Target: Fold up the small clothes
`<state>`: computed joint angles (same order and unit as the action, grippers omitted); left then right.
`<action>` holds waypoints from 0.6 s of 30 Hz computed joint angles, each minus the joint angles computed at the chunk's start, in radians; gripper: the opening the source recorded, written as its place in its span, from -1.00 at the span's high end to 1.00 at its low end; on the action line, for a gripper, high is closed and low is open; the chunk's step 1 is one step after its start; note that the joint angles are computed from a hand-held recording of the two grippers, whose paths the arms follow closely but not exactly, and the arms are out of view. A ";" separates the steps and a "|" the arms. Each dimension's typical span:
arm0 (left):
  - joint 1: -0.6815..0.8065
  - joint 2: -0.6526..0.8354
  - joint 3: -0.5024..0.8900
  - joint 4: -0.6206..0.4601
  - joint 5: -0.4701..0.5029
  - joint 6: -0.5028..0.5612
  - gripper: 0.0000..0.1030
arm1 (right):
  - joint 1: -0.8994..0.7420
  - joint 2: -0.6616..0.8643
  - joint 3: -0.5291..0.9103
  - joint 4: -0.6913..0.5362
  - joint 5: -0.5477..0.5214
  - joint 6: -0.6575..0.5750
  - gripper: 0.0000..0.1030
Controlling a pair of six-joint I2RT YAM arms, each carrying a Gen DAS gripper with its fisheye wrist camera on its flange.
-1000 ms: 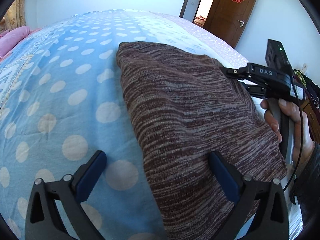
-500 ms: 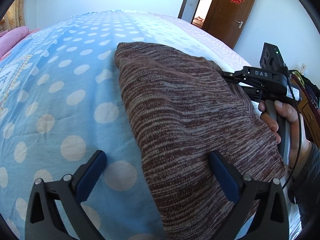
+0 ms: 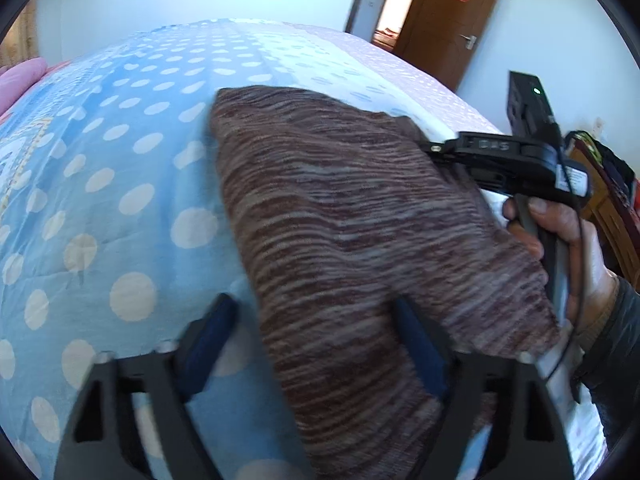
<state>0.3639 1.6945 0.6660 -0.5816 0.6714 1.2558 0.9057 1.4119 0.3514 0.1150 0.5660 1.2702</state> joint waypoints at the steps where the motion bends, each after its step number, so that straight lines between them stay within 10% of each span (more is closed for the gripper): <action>1: 0.000 -0.005 0.014 -0.046 -0.005 0.011 -0.09 | 0.017 0.011 0.033 -0.055 0.022 0.011 0.62; 10: 0.004 -0.140 -0.040 -0.036 -0.040 0.001 0.43 | 0.107 -0.023 0.130 -0.278 0.118 0.112 0.66; 18: 0.098 -0.226 -0.022 -0.175 -0.008 0.097 0.48 | 0.227 -0.038 0.289 -0.513 0.210 0.191 0.67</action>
